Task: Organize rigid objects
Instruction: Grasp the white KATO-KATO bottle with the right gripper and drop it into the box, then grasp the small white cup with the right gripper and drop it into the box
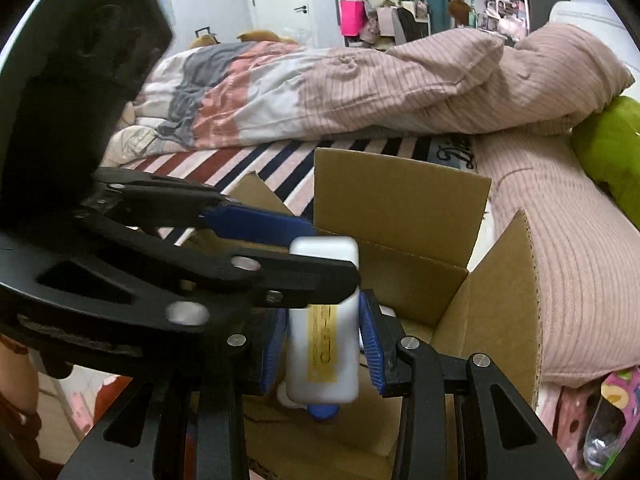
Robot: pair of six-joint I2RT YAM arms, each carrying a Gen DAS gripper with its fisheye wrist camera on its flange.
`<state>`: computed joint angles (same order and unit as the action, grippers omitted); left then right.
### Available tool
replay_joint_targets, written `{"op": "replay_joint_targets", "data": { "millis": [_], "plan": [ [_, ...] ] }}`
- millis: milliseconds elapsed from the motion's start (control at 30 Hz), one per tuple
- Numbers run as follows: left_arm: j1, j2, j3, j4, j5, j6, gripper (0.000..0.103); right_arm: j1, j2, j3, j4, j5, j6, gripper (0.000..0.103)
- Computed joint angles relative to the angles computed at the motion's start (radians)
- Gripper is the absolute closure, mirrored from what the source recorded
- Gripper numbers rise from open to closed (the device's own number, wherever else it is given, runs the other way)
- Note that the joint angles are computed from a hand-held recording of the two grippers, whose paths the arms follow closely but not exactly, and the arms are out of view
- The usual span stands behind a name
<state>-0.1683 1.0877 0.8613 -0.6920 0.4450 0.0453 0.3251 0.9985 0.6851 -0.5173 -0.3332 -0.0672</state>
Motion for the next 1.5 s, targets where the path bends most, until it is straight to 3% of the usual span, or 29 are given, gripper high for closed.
{"op": "replay_joint_targets", "data": {
  "millis": [67, 133, 300, 367, 533, 633, 733, 900, 1133, 1200, 1267, 1300, 1400, 1500],
  "plan": [
    [0.061, -0.048, -0.003, -0.037, 0.012, 0.039, 0.049, 0.012, 0.0, 0.01, -0.008, 0.01, 0.012, 0.065],
    [0.127, -0.09, -0.003, -0.073, 0.037, 0.08, 0.043, 0.046, -0.023, 0.016, -0.013, 0.041, 0.037, 0.041],
    [0.449, -0.176, 0.025, -0.225, 0.188, 0.288, 0.037, 0.178, -0.047, 0.051, -0.016, 0.125, 0.101, 0.036],
    [0.656, -0.171, 0.045, -0.314, 0.278, 0.445, 0.031, 0.273, -0.039, 0.07, -0.002, 0.174, 0.14, 0.035],
    [1.048, -0.049, 0.082, -0.465, 0.397, 0.8, 0.03, 0.513, 0.044, 0.114, 0.092, 0.286, 0.207, 0.035],
    [1.224, 0.061, 0.076, -0.467, 0.409, 0.96, 0.03, 0.647, 0.176, 0.166, 0.161, 0.338, 0.224, 0.035],
    [1.316, 0.153, 0.053, -0.41, 0.399, 1.037, 0.03, 0.712, 0.298, 0.206, 0.211, 0.339, 0.233, 0.035],
    [1.382, 0.32, 0.029, -0.291, 0.367, 1.076, 0.03, 0.737, 0.544, 0.291, 0.284, 0.292, 0.263, 0.037],
    [1.406, 0.434, -0.007, -0.157, 0.342, 1.056, 0.03, 0.669, 0.847, 0.419, 0.405, 0.305, 0.372, 0.061],
    [1.406, 0.451, -0.006, -0.153, 0.341, 1.058, 0.03, 0.641, 0.92, 0.471, 0.433, 0.305, 0.415, 0.064],
    [1.406, 0.459, -0.004, -0.152, 0.336, 1.051, 0.03, 0.629, 0.967, 0.503, 0.45, 0.326, 0.432, 0.07],
    [1.407, 0.457, -0.005, -0.15, 0.333, 1.049, 0.03, 0.622, 0.983, 0.515, 0.449, 0.329, 0.43, 0.082],
    [1.413, 0.446, -0.006, -0.171, 0.336, 1.069, 0.03, 0.606, 0.961, 0.475, 0.464, 0.287, 0.442, 0.082],
    [1.409, 0.427, -0.006, -0.205, 0.341, 1.081, 0.03, 0.634, 0.844, 0.344, 0.492, 0.268, 0.384, 0.082]
  ]
}}
